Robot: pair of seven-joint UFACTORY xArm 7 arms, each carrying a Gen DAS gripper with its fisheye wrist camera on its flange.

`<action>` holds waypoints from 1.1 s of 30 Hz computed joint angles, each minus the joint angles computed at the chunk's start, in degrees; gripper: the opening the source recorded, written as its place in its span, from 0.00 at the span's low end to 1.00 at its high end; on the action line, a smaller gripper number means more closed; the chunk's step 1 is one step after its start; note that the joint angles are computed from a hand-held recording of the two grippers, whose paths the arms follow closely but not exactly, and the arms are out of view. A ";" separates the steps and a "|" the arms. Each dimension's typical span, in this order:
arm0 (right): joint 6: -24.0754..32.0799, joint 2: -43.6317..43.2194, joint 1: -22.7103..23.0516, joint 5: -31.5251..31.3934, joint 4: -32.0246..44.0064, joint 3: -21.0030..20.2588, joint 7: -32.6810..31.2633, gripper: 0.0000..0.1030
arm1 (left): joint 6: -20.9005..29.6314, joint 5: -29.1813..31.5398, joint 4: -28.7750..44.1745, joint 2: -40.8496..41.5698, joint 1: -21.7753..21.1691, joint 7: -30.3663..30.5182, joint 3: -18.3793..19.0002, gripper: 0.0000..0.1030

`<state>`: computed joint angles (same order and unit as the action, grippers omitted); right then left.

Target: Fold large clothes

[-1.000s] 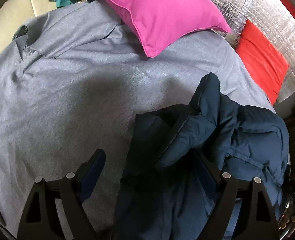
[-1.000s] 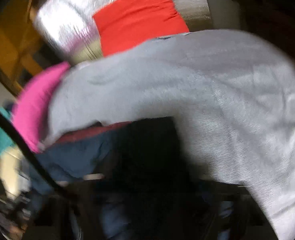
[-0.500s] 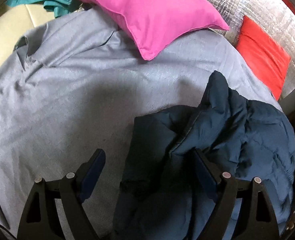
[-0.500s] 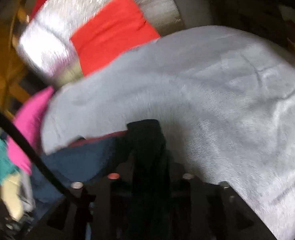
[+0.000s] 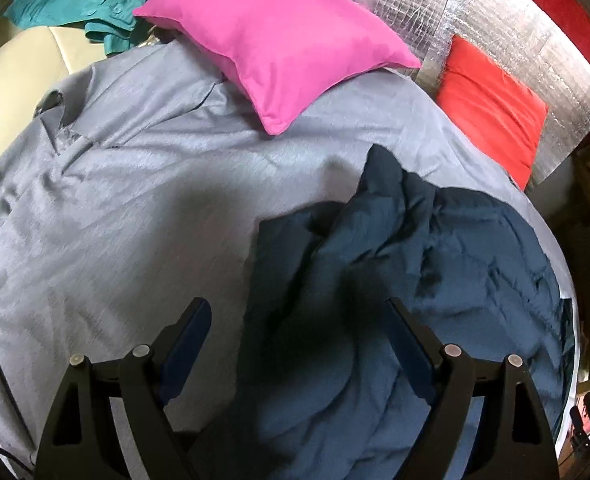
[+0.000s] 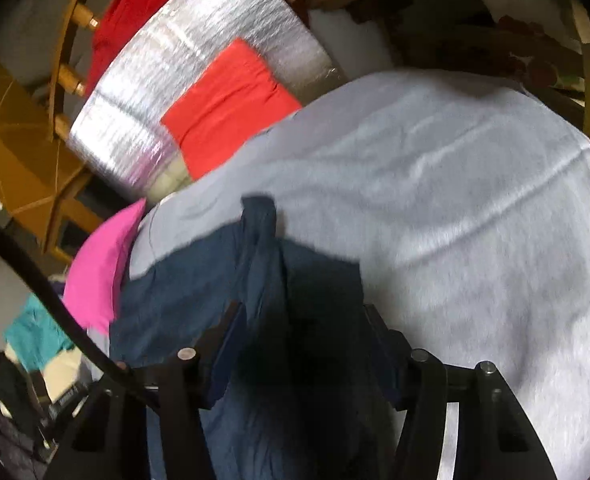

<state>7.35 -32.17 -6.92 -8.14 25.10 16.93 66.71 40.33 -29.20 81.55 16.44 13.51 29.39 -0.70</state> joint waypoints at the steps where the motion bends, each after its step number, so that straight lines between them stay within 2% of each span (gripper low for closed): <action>1: -0.37 -0.68 1.03 0.33 -0.96 -0.29 -0.08 0.60 | -0.07 0.90 -0.04 0.09 -0.07 -0.54 0.43 0.85; 4: -0.03 1.91 1.19 -0.39 0.40 1.30 -0.71 0.60 | -0.91 4.98 0.31 1.13 -0.67 -3.51 1.71 0.85; 7: 2.67 7.61 1.41 -2.28 4.31 2.13 -1.74 0.59 | 0.18 5.96 1.89 3.00 0.11 -3.29 1.13 0.85; 8: 4.30 8.88 0.82 -3.80 5.47 3.07 -1.21 0.49 | -0.18 6.83 1.92 3.29 -0.08 -2.94 0.99 0.85; 9: 5.62 10.41 -0.59 -6.55 7.09 4.59 -0.20 0.32 | -0.93 7.57 1.61 3.30 -0.32 -2.69 0.86 0.85; 10: 6.01 11.17 -0.98 -8.46 7.96 4.98 0.47 0.29 | -2.18 8.75 1.12 3.25 -0.77 -2.42 0.86 0.86; 11: 6.98 11.47 -2.72 -11.44 9.07 6.67 2.84 0.20 | -3.37 10.22 0.76 3.22 -1.33 -2.56 1.04 0.87; 13: 8.38 10.01 -6.83 -18.25 10.05 10.39 8.81 0.15 | -4.54 11.47 0.57 3.17 -1.56 -2.48 0.96 0.87; 15: 8.76 9.78 -8.39 -22.21 10.72 11.37 12.50 0.15 | -5.17 11.96 0.38 3.09 -1.58 -2.66 0.83 0.87; 16: 8.69 10.46 -7.61 -22.10 10.75 10.14 12.13 0.15 | -5.19 12.11 0.36 3.13 -1.55 -2.67 0.75 0.87; 18: 7.14 15.21 0.30 -15.50 10.63 1.26 5.20 0.15 | -4.53 12.22 0.87 3.52 -1.30 -2.53 0.61 0.87; 19: 4.89 15.38 2.64 -12.35 9.36 -1.64 3.45 0.16 | -4.08 11.93 1.16 3.59 -1.06 -2.46 0.50 0.87; 21: 4.28 13.81 6.73 -7.50 8.44 -5.97 0.35 0.19 | -2.79 10.94 2.21 3.78 -0.42 -2.09 0.21 0.87; 22: 3.60 12.36 6.91 -6.61 7.94 -6.72 -0.38 0.19 | -2.74 10.44 2.38 3.67 -0.23 -2.04 0.13 0.87; 23: 2.90 11.21 4.68 -7.73 7.63 -5.14 0.98 0.22 | -3.11 9.85 2.65 3.64 -0.07 -2.12 0.08 0.87; 25: 1.02 8.57 -1.53 -11.26 7.31 -0.83 4.70 0.49 | -4.30 8.99 3.42 3.92 0.04 -2.44 -0.02 0.87; 26: -0.10 7.72 -5.08 -13.00 7.67 1.37 6.42 0.77 | -4.50 8.47 4.07 4.27 0.18 -2.44 -0.20 0.87; 27: -0.85 7.41 -6.85 -13.60 7.74 2.48 7.06 0.86 | -4.11 7.71 5.30 4.98 0.46 -2.46 -0.49 0.87; 28: -1.98 7.93 -8.42 -14.42 8.21 3.28 7.52 0.86 | -3.24 6.63 6.80 5.84 0.92 -2.39 -0.93 0.87; 29: -2.59 9.37 -7.60 -13.59 9.05 2.00 5.66 0.86 | -1.65 4.69 8.94 7.13 1.74 -2.20 -1.70 0.87; 31: -3.29 14.87 -3.85 -10.45 12.16 -2.56 1.20 0.86 | 0.94 2.20 11.83 9.03 2.70 -2.37 -2.57 0.87; 33: -3.91 18.14 -1.78 -8.26 13.72 -4.93 -1.23 0.86 | 3.77 0.99 15.12 11.33 2.95 -3.61 -3.00 0.87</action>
